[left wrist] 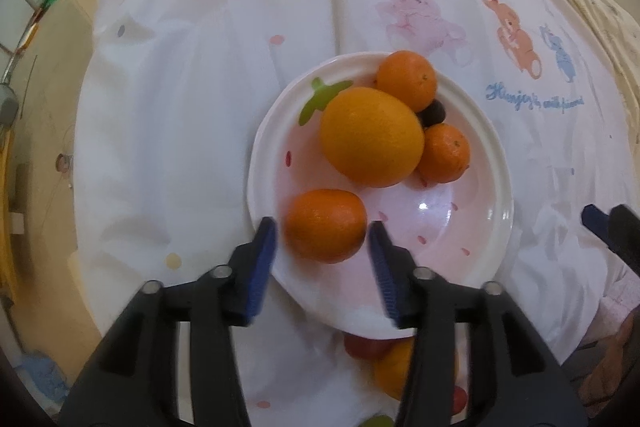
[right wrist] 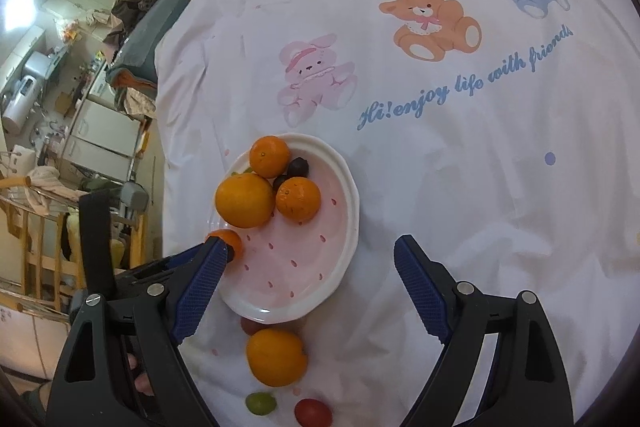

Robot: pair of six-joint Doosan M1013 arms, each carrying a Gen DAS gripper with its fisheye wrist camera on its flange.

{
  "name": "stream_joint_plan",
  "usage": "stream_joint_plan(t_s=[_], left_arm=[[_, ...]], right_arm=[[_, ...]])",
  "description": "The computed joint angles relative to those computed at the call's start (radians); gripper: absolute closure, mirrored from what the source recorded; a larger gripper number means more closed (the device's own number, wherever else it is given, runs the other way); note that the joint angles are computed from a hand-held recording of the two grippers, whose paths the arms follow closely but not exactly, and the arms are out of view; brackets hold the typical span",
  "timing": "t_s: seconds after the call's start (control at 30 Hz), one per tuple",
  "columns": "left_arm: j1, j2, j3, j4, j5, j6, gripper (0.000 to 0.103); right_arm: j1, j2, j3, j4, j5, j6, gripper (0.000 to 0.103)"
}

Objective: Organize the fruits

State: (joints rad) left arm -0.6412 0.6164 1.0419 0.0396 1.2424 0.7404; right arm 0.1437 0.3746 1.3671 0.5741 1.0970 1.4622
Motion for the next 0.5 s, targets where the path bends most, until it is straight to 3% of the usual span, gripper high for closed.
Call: stream_joint_plan(t_s=[0.07,0.3,0.5], left_arm=[[-0.003,-0.007,0.006,0.018,-0.013,-0.011,0.021],[-0.008,-0.022,0.012,0.067,-0.023,-0.027,0.02],[-0.011,-0.06,0.048,0.123,-0.075,-0.08,0.02]], right_arm=[[0.004,0.003,-0.003,-0.017,0.002,-0.001,0.015],[0.011,0.004,-0.007,-0.027,0.004,-0.006,0.015],[0.02,-0.006,-0.005,-0.039,-0.002,-0.026,0.015]])
